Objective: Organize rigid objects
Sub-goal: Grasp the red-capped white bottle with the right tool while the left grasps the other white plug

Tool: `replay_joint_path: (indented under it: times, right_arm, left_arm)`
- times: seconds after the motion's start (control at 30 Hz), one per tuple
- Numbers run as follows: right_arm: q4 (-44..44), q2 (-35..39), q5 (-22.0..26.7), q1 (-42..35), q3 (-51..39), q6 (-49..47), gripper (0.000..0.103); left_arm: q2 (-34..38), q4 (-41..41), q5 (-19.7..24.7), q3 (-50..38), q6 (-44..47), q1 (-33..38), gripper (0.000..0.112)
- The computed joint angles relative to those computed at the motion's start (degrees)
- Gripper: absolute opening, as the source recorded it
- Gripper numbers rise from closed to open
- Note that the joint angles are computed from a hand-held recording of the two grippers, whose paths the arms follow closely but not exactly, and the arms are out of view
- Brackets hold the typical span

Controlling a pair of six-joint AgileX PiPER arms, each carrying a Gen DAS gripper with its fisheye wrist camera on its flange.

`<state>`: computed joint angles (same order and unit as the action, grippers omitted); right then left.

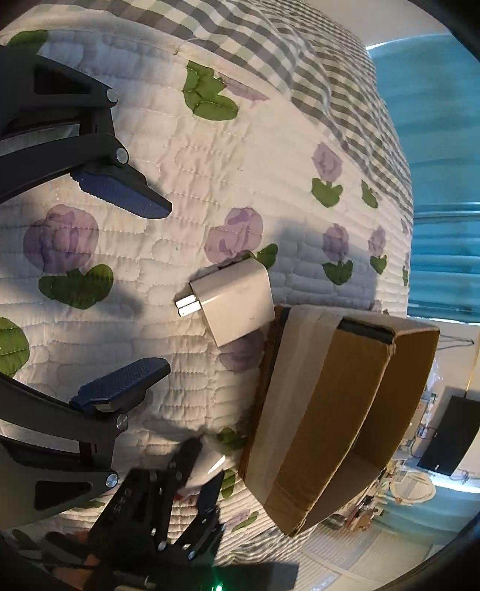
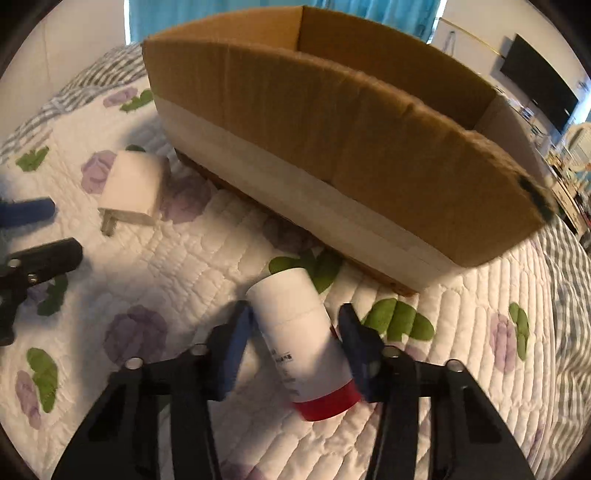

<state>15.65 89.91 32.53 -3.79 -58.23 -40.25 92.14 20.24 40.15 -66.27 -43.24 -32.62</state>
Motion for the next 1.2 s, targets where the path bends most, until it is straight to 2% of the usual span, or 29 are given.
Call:
replay_joint_path:
  times: [0.07,0.13,0.2,0.27,0.4,0.47,0.53,0.7,0.83,0.93,0.97,1.0,1.1,1.2]
  right_arm:
    - [4.1,-1.9,1.8,-2.0,0.9,-0.9,0.041]
    - [9.9,-3.6,6.1,-5.2,0.8,0.0,0.040]
    - [13.8,-5.0,7.0,-6.9,1.3,-0.4,0.038]
    - [13.5,-5.9,5.7,-6.4,1.5,1.1,0.038]
    - [14.3,-6.7,1.1,-5.2,3.1,3.8,0.037]
    - [11.1,-7.1,-1.6,-3.6,4.2,7.5,0.037]
    - [10.6,-7.1,-2.4,-3.4,4.9,8.4,0.037]
    - [11.1,-6.1,-3.1,-5.1,5.2,8.4,0.037]
    - [7.0,-3.4,-4.5,-2.5,3.5,14.4,0.037]
    - [7.3,-1.0,-4.8,-2.7,2.4,14.2,0.037]
    - [8.3,-0.3,-4.2,-3.1,2.3,13.7,0.037]
    - [9.4,-0.2,-4.0,-3.5,2.5,13.0,0.037]
    - [10.0,-1.2,-3.7,-3.7,3.1,12.3,0.037]
    - [10.7,-3.1,-3.0,-4.1,4.2,11.2,0.036]
  left_arm:
    - [0.3,0.9,1.1,-0.7,-0.9,-0.4,0.080]
    - [0.7,2.6,2.4,-1.8,-2.0,-1.0,0.080]
    - [1.4,2.8,4.8,-3.9,-1.9,-1.1,0.080]
    - [2.1,2.4,7.0,-6.6,-1.9,-1.1,0.080]
    - [5.6,0.6,8.4,-12.2,-1.7,-1.1,0.080]
    - [8.3,0.3,9.0,-14.8,-2.2,-1.2,0.080]
    - [11.1,0.5,8.4,-16.6,-3.6,-1.1,0.080]
    - [17.5,5.7,10.1,-19.8,-8.9,-1.0,0.080]
    - [18.9,11.1,8.2,-19.6,-10.9,-1.9,0.080]
    - [18.2,13.6,5.5,-17.3,-13.5,-2.0,0.076]
    - [17.4,13.8,4.4,-16.0,-13.7,-2.1,0.063]
    - [17.0,13.9,4.4,-15.6,-13.7,-2.3,0.061]
    - [14.9,12.6,3.5,-13.5,-11.6,-2.8,0.057]
    - [12.1,6.7,1.5,-11.6,-7.5,-2.5,0.056]
